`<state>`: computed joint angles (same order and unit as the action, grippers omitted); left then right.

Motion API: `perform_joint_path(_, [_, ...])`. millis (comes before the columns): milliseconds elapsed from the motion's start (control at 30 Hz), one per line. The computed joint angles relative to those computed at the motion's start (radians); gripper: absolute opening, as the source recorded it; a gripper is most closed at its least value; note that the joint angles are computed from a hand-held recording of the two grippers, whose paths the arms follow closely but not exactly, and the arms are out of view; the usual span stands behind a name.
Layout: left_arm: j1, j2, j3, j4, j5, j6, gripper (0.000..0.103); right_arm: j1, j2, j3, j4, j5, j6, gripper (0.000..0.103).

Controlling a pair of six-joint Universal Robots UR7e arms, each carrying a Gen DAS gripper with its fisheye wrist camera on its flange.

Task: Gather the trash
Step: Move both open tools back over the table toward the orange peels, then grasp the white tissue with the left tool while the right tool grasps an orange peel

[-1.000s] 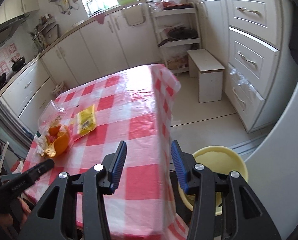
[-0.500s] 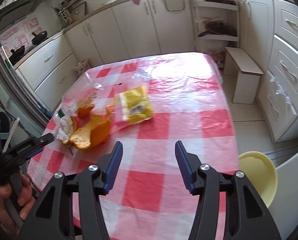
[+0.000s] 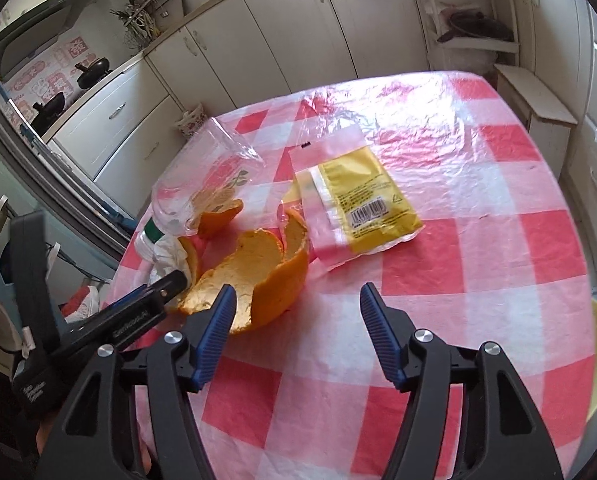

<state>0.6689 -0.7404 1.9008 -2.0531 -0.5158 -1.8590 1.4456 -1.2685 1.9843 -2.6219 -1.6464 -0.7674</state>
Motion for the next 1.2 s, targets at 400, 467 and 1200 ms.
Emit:
perform_joint_path(400, [-0.011, -0.004, 0.102, -0.449, -0.057, 0.305, 0.014, 0.01, 0.058, -0.024, -0.001, -0.041, -0.038, 0.014])
perform_joint_path(467, [-0.021, -0.004, 0.115, -0.497, -0.075, 0.332, 0.014, 0.008, 0.043, -0.026, 0.023, -0.041, -0.051, 0.012])
perform_joint_path(1200, [-0.054, -0.006, 0.005, 0.041, -0.016, 0.119, 0.019, -0.032, -0.015, -0.041, 0.124, -0.002, -0.076, 0.029])
